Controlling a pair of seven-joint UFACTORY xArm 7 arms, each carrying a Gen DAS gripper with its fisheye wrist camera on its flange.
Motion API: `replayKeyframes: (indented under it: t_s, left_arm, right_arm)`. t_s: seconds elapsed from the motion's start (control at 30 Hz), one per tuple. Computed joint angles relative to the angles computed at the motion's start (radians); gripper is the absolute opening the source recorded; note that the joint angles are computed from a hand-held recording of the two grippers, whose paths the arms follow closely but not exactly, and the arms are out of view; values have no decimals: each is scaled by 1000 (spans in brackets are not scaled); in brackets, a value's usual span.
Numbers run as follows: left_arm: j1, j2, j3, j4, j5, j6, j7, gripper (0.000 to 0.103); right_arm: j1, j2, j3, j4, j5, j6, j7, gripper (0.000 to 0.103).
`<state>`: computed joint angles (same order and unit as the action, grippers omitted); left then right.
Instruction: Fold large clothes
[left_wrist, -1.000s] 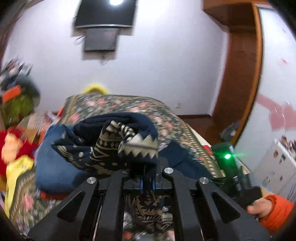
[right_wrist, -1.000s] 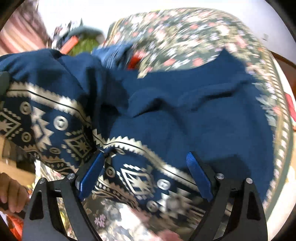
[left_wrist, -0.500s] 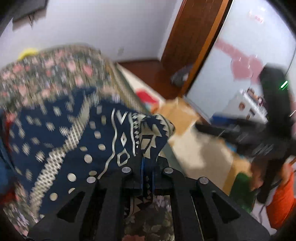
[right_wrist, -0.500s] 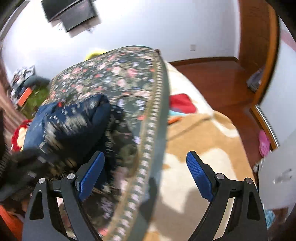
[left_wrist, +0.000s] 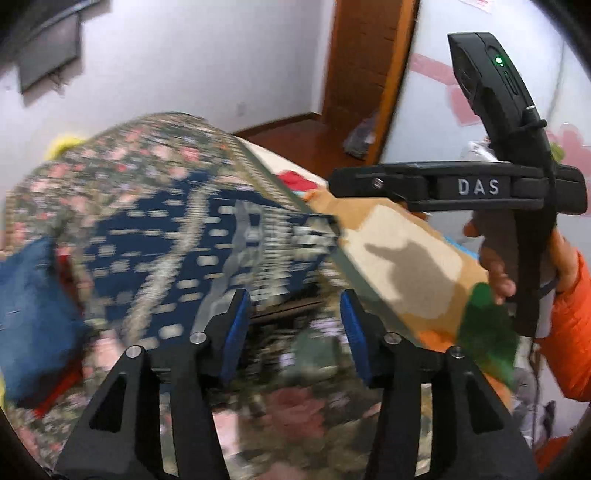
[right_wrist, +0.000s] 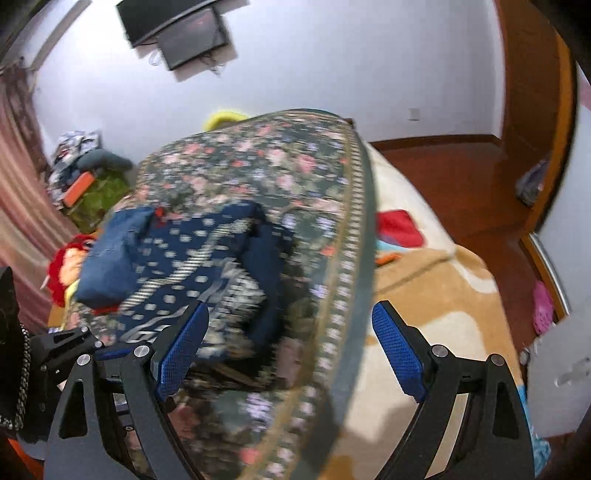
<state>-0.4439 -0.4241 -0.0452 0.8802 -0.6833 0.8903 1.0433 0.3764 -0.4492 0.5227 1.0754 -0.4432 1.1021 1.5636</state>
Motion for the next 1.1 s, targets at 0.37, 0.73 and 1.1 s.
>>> replayKeyframes:
  t_s: [0.37,0.73,1.1]
  left_arm:
    - [101,159,18,86,64,-118,-199,59]
    - [204,187,49,61,-56,83,-167,71]
    - [200,126,61,55,-22,-82,-132,71]
  right_arm:
    - [59,161,-98,-7,47,-177,-67,88]
    - [102,32,-153,-219,253,-254,-95,90]
    - [41,-5,-115,-170,232,-218,-140,90]
